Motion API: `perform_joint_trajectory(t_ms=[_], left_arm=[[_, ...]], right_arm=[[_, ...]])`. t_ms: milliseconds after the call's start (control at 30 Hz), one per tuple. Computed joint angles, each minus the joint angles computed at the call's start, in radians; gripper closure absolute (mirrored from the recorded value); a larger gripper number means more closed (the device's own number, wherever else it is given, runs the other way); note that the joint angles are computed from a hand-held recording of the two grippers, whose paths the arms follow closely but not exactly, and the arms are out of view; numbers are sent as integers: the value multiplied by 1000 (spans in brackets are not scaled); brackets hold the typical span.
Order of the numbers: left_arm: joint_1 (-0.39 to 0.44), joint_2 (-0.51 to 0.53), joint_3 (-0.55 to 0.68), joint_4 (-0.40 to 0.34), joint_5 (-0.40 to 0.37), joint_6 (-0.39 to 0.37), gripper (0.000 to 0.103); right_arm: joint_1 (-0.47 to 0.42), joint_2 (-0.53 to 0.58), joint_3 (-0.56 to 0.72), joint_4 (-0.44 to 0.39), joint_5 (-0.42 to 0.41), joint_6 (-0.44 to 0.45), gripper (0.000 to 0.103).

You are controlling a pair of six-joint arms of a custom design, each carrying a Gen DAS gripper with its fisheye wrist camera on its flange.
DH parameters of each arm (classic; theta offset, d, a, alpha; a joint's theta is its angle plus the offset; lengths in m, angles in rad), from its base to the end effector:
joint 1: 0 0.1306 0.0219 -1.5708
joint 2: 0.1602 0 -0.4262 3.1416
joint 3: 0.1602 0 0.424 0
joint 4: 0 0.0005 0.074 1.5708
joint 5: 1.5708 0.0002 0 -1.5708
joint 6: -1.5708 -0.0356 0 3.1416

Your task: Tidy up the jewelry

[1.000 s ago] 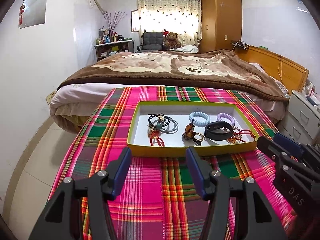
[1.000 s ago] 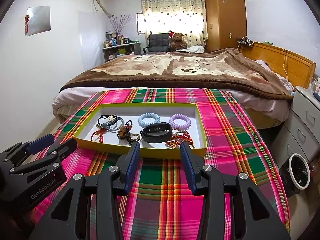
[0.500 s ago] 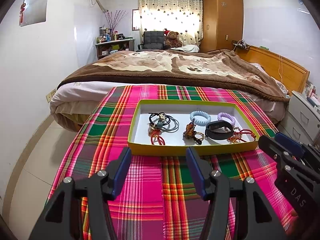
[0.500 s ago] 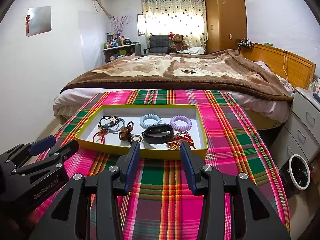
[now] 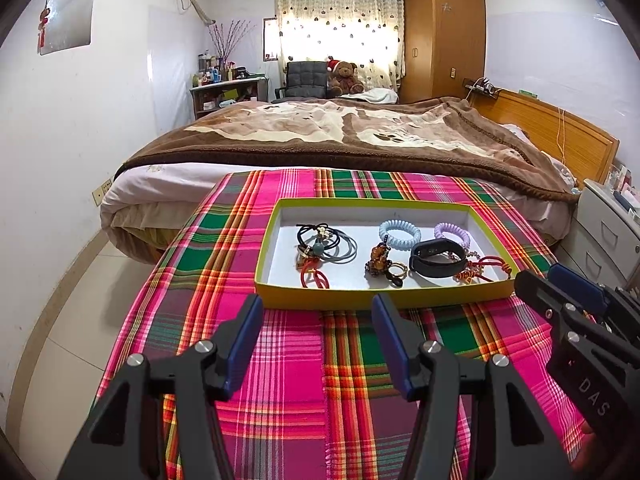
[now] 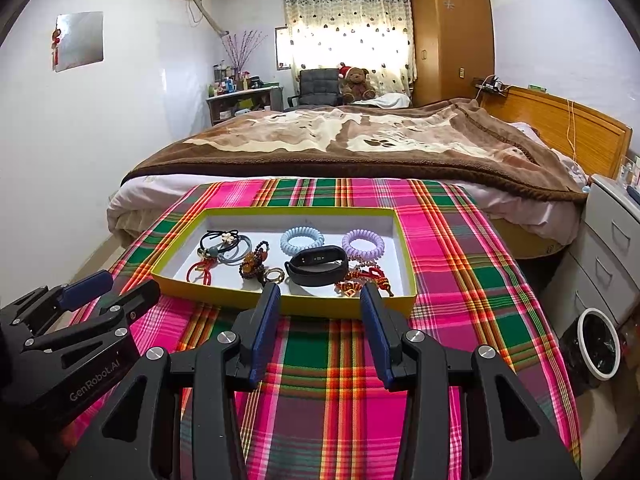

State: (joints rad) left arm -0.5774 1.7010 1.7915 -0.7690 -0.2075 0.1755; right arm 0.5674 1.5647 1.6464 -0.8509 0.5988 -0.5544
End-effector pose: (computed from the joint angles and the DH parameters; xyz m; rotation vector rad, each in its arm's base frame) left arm 0.5490 -0.3495 0.5088 0.3371 2.2124 -0.1766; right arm 0.5036 0.2966 0.5143 0.2692 2.1673 -0.0779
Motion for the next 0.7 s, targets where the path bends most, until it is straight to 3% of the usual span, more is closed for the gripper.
perform_joint_trajectory(t_ms=[700], left_arm=[[4, 0, -1, -6, 10, 1, 44]], right_arm=[[0, -1, -3, 0, -1, 0, 61]])
